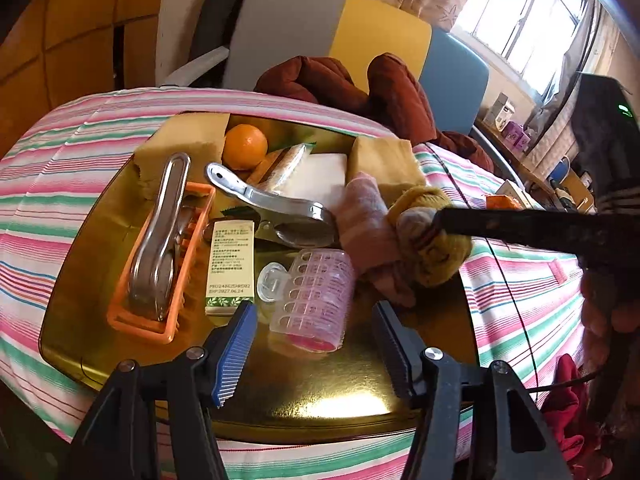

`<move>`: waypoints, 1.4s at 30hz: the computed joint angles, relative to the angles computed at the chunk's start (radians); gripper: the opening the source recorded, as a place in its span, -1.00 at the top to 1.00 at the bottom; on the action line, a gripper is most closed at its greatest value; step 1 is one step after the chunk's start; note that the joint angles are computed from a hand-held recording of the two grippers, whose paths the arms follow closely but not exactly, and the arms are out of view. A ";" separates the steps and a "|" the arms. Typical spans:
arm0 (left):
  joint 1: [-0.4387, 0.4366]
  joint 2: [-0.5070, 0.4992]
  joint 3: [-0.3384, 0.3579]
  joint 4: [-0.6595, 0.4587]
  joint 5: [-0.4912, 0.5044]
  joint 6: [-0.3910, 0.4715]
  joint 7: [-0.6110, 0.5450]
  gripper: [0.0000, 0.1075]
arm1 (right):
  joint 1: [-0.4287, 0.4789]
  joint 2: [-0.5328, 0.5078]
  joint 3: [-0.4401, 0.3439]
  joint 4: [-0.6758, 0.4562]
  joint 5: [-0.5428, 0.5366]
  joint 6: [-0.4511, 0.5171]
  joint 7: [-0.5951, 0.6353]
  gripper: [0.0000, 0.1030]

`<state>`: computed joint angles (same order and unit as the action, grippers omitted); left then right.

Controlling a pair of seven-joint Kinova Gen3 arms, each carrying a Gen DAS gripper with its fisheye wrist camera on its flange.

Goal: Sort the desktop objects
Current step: 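Release the pink roller and yellow sock into the gold tray with both tools, then move both tools back to the remaining items on the table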

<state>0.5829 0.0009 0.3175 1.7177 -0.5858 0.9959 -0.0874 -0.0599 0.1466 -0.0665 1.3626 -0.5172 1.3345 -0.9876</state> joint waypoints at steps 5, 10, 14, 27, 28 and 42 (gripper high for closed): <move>-0.003 -0.025 0.011 0.017 -0.015 0.003 0.081 -0.14 | -0.075 0.094 -0.039 -0.055 0.074 0.057 -0.052 0.36; -0.017 -0.043 0.029 0.020 -0.030 0.012 0.131 -0.16 | -0.013 0.065 -0.031 -0.037 -0.011 0.051 -0.022 0.26; -0.016 -0.021 0.033 -0.010 -0.050 0.023 0.120 -0.17 | 0.055 0.003 0.010 -0.006 -0.061 0.023 0.039 -0.11; 0.096 0.131 -0.021 -0.212 -0.045 -0.017 -0.068 -0.21 | 0.304 0.044 0.124 -0.057 -0.119 0.119 0.132 -0.23; 0.107 0.148 -0.028 -0.235 -0.040 -0.016 -0.092 -0.22 | 0.325 0.052 0.132 -0.063 -0.110 0.118 0.136 -0.23; 0.178 0.413 -0.080 -0.604 0.165 -0.001 -0.467 -0.22 | 0.506 0.263 0.156 -0.306 0.113 0.004 0.095 -0.29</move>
